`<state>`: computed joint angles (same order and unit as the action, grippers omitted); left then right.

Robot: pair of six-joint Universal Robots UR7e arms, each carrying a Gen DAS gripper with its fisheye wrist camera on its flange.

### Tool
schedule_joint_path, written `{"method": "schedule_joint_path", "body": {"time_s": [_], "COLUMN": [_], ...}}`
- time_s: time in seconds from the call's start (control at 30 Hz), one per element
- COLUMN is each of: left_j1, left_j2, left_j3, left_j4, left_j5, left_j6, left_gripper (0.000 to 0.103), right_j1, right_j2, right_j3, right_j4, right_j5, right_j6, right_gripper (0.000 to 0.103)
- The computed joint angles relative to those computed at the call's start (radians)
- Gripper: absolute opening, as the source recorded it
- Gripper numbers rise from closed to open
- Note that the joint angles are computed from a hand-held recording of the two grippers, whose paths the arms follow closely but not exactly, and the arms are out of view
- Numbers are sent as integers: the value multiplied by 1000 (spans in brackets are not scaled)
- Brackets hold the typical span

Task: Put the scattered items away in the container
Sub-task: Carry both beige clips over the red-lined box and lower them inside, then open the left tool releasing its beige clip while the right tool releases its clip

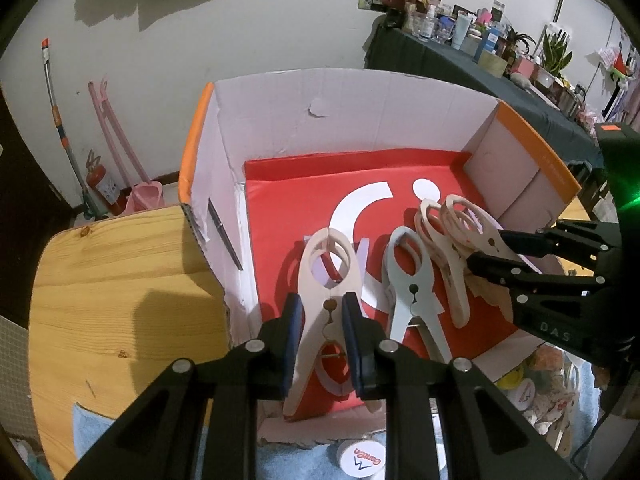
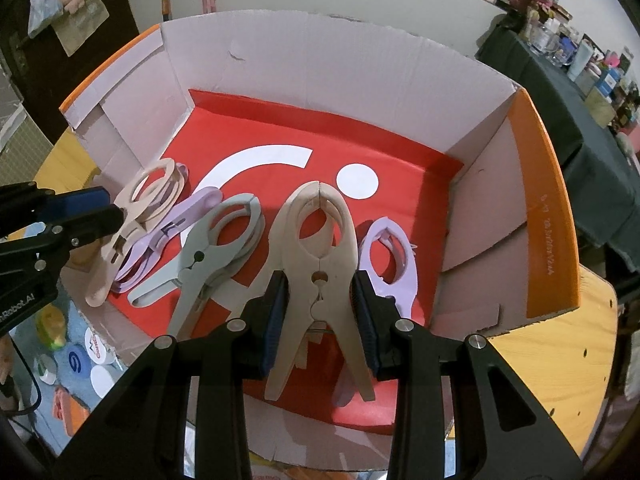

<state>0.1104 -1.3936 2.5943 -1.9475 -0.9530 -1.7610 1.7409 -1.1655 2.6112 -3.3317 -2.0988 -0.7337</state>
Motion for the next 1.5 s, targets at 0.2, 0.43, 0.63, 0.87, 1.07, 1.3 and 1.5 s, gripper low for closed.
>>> {"method": "schedule_joint_path", "body": {"time_s": [0.2, 0.43, 0.63, 0.87, 1.07, 1.3, 1.5], "left_j1": [1, 0, 1, -7, -8, -11, -5], "left_j2": [-1, 4, 2, 0, -1, 2, 17], "left_j3": [0, -2, -2, -3, -2, -5, -11], "left_j4": [2, 5, 11, 30, 32, 41, 40], "left_j5": [2, 7, 8, 8, 7, 9, 8], "left_j6": [-2, -6, -9, -23, -25, -26, -23], "left_gripper": [23, 23, 26, 38, 43, 49, 56], "right_j1": [1, 4, 10, 21, 23, 23, 22], "right_j2": [-1, 23, 42, 71, 77, 84, 94], "right_j3": [-3, -6, -2, 3, 1, 2, 5], "right_j4": [6, -25, -54, -114, -115, -139, -160], "right_j5": [-1, -8, -15, -40, -43, -55, -59], "right_j6": [2, -9, -11, -31, -26, -31, -37], "right_gripper": [32, 32, 32, 32, 32, 39, 44]}}
